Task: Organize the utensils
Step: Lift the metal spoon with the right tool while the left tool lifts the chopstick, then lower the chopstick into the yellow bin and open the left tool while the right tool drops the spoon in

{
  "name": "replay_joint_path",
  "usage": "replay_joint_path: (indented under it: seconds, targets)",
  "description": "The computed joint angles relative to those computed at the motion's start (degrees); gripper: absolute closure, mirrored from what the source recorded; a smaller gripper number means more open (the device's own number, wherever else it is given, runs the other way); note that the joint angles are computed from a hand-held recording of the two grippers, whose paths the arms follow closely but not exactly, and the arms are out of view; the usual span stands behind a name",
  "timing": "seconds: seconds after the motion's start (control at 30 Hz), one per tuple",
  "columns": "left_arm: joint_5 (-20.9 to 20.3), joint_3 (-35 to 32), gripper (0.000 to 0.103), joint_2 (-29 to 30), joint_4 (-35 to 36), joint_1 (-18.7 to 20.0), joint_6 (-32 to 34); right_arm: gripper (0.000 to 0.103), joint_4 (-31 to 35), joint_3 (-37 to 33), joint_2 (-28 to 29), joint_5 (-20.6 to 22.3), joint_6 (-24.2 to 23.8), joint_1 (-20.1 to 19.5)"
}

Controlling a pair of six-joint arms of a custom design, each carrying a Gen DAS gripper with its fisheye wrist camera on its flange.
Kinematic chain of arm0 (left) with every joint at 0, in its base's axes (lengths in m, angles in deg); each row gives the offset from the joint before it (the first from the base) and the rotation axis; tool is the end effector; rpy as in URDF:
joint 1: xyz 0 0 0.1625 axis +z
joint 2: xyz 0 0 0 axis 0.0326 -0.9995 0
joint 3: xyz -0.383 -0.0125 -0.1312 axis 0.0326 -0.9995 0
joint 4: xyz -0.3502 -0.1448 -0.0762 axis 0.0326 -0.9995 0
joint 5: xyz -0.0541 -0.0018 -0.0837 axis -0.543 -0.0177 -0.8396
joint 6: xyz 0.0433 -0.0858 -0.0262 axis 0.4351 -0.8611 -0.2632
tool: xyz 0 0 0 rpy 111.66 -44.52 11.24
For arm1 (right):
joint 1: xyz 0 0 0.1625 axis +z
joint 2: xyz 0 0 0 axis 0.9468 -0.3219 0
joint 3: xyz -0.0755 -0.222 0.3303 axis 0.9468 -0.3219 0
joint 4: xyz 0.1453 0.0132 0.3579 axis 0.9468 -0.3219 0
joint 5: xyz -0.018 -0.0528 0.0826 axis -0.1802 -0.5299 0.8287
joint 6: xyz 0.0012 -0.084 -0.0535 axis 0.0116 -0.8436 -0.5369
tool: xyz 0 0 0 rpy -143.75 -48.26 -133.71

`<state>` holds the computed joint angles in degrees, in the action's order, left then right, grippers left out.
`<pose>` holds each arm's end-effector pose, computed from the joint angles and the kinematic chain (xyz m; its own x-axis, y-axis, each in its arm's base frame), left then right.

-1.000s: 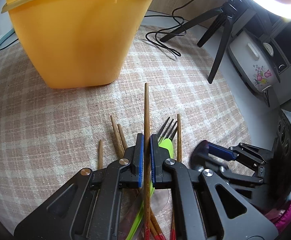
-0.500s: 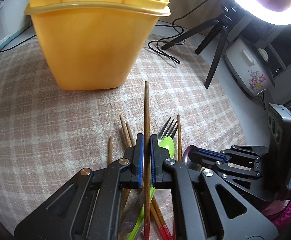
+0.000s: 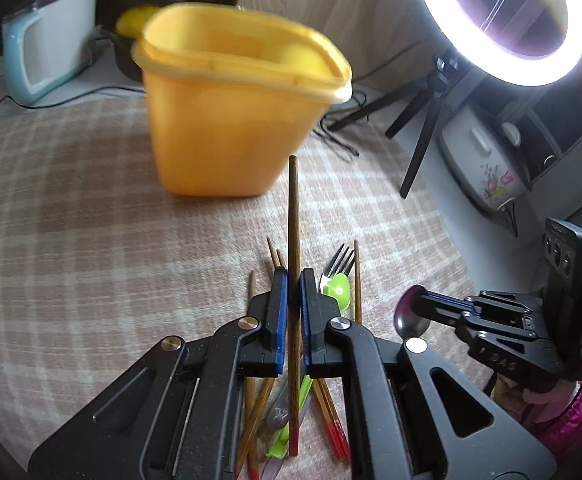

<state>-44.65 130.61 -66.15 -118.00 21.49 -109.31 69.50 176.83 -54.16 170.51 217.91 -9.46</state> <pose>-0.3516 -0.3277 0.0054 -0.8064 0.5264 -0.2694 0.5675 0.8171 -0.1019 0.0125 -0.2329 0.2624 -0.8797 0.0790 0.4689 -0.2005 0.8326 -0.5164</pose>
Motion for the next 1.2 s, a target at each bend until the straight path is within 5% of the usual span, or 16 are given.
replay_joint_path:
  seconds: [0.73,0.97,1.2]
  targets:
    - [6.72,-0.59,0.099,-11.32,-2.76,-1.89,4.08,0.102,-0.66,-6.41,-9.2,9.49,8.5,25.96]
    - [9.76,-3.11,0.099,-12.7,-4.47,-1.15,6.7,0.102,-5.97,-10.61,-4.78,17.03,8.48,35.95]
    - [12.85,-6.11,0.099,-12.79,-7.39,0.33,10.17,0.102,-11.46,-14.59,0.58,20.83,5.68,41.24]
